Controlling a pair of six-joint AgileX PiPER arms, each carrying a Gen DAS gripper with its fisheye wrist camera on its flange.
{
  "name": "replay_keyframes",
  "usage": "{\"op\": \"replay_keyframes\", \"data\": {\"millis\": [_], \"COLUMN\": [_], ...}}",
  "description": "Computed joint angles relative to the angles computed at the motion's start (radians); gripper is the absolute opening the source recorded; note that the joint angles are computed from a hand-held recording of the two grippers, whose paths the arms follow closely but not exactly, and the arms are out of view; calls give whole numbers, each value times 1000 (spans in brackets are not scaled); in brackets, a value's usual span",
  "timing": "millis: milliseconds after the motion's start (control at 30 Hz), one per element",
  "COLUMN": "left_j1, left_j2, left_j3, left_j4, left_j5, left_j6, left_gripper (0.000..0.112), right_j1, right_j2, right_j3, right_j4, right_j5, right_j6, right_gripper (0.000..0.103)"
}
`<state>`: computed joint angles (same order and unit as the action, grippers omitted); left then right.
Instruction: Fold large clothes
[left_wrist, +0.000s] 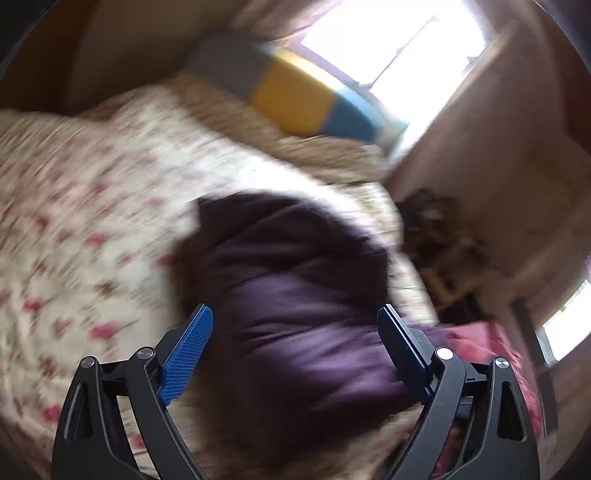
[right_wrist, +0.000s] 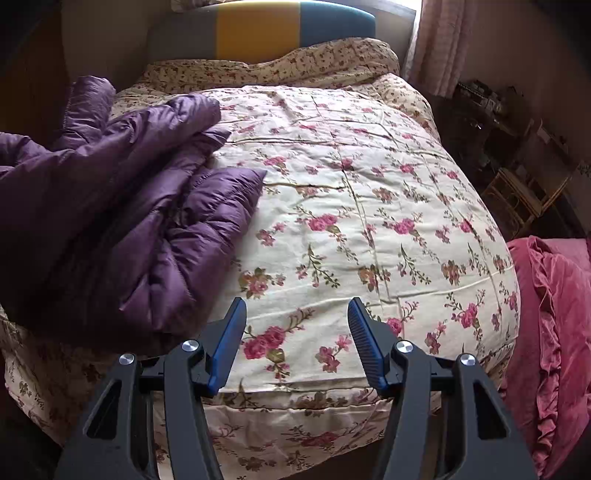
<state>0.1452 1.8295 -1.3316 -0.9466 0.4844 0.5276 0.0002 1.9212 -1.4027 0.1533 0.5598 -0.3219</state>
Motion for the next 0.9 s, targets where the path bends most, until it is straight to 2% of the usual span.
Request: {"op": "replay_keyframes", "data": {"millis": [67, 233, 400, 467, 700, 900], "left_j1": [16, -20, -72, -80, -101, -107], "left_j2": [21, 44, 51, 69, 82, 91], "left_j3": [27, 104, 109, 90, 72, 42], "left_j4": [29, -92, -136, -139, -135, -51], "left_j5": [9, -15, -35, -23, -22, -13], "left_j6": [-27, 116, 178, 191, 180, 114], "left_gripper": [87, 83, 82, 79, 78, 78], "right_j1": [14, 41, 52, 56, 61, 67], "right_j2": [-13, -40, -66, -75, -87, -108], "right_j3": [-3, -15, -12, -7, -5, -26], "right_j4": [6, 25, 60, 72, 118, 229], "right_j5": [7, 25, 35, 35, 47, 96], "right_j6": [-8, -40, -69, -82, -120, -184], "right_gripper": [57, 57, 57, 57, 57, 57]}}
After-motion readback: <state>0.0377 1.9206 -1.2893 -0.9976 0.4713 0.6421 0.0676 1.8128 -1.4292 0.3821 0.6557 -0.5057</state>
